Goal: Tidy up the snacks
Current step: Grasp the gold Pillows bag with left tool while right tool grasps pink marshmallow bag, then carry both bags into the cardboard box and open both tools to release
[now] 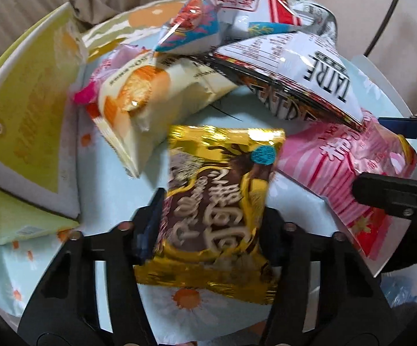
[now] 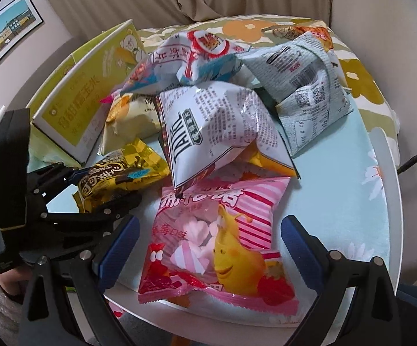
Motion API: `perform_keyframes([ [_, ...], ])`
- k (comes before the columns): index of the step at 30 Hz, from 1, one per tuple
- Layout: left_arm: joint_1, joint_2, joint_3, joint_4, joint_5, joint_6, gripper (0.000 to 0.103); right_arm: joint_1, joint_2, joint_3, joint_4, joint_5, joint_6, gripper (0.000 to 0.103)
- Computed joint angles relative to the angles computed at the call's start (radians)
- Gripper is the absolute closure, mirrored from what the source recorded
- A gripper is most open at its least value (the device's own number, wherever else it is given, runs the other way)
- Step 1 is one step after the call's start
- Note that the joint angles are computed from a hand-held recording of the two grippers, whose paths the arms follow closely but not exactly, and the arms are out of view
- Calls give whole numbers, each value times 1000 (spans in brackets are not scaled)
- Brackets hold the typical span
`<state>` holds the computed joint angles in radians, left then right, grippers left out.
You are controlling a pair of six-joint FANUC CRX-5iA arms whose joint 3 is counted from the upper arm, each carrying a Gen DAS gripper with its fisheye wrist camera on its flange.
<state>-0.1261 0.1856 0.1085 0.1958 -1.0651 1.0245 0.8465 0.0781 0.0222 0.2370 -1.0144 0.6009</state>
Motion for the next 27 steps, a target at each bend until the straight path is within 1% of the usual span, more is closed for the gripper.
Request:
perform_keyframes([
  [2, -5, -1, -1, -16, -2, 7, 58, 0, 7, 5, -2, -3, 0, 5],
  [9, 12, -3, -11, -7, -17, 18, 59, -2, 30, 21, -15, -15, 28, 8],
  [12, 19, -6, -14, -5, -20, 14, 59, -7, 46, 37, -33, -31, 32, 15],
  [14, 24, -25, -32, -3, -24, 9, 59, -15, 46, 35, -56, -20, 35, 18],
  [19, 34, -50, -58, -3, -26, 9, 60, -19, 34, 27, -77, -16, 44, 30],
  [27, 46, -71, -46, 6, -54, 37, 60, -1, -4, 4, -72, -41, 7, 33],
])
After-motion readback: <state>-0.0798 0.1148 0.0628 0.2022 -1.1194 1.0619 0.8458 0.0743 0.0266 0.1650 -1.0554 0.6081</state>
